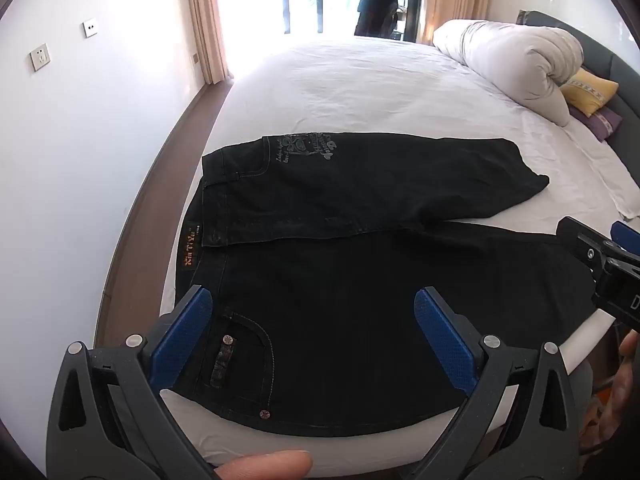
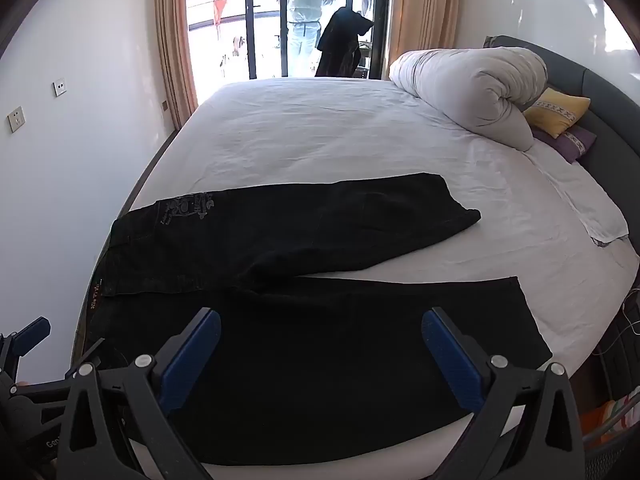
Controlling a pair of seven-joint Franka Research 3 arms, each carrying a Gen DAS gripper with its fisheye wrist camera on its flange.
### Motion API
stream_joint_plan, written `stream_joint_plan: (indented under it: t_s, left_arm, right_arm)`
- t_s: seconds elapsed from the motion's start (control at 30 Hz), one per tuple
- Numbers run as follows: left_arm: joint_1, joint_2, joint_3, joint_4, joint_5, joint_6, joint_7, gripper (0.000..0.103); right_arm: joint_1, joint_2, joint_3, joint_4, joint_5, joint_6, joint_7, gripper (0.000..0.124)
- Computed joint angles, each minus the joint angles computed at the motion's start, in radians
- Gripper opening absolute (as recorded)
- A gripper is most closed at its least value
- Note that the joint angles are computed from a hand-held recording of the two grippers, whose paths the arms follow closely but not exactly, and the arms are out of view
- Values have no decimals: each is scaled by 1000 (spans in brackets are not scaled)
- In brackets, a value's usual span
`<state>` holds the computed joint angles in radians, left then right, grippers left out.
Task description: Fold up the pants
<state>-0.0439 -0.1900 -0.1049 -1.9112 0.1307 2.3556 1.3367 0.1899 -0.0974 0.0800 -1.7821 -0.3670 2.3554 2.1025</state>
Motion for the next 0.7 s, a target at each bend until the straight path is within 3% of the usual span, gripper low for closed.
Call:
stream_joint_plan:
  t_s: [0.7]
  left_arm:
    - [2,0,0,-9,-1,15,2,103]
  right_arm:
    - [4,5,-1,6,-8,-10,-3,103]
